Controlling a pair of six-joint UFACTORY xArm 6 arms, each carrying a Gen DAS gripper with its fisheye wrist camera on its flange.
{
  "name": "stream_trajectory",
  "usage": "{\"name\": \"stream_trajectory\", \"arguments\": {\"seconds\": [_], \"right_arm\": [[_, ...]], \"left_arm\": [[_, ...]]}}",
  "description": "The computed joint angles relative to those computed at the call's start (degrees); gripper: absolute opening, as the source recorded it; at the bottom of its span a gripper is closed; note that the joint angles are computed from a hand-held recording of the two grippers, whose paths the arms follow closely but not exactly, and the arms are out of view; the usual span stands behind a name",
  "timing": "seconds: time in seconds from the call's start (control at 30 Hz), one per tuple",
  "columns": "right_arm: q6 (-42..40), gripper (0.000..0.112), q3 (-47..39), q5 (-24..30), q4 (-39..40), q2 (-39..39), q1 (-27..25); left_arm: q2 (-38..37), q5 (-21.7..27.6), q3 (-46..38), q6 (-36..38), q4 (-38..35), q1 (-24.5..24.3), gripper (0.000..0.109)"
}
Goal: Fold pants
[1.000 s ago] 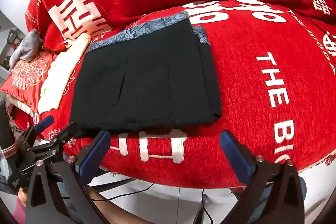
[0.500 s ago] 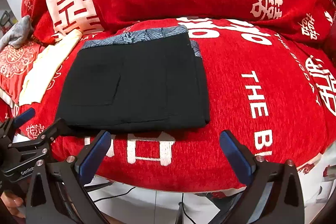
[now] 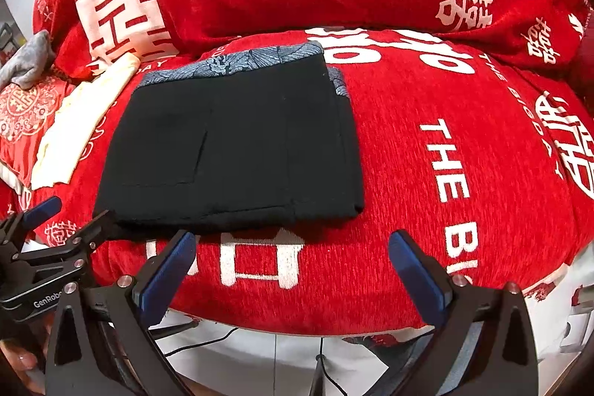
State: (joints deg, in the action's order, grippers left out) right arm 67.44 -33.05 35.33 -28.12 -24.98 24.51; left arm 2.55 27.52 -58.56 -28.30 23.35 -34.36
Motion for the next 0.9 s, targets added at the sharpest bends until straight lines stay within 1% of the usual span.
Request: {"name": "stream_trajectory", "arguments": {"seconds": [0.9], "right_arm": [[2.1, 0.103, 1.0, -0.8, -0.8, -0.6, -0.3]], "left_arm": [[1.1, 2.7, -1.0, -2.4, 2.4, -1.2, 0.103]]}}
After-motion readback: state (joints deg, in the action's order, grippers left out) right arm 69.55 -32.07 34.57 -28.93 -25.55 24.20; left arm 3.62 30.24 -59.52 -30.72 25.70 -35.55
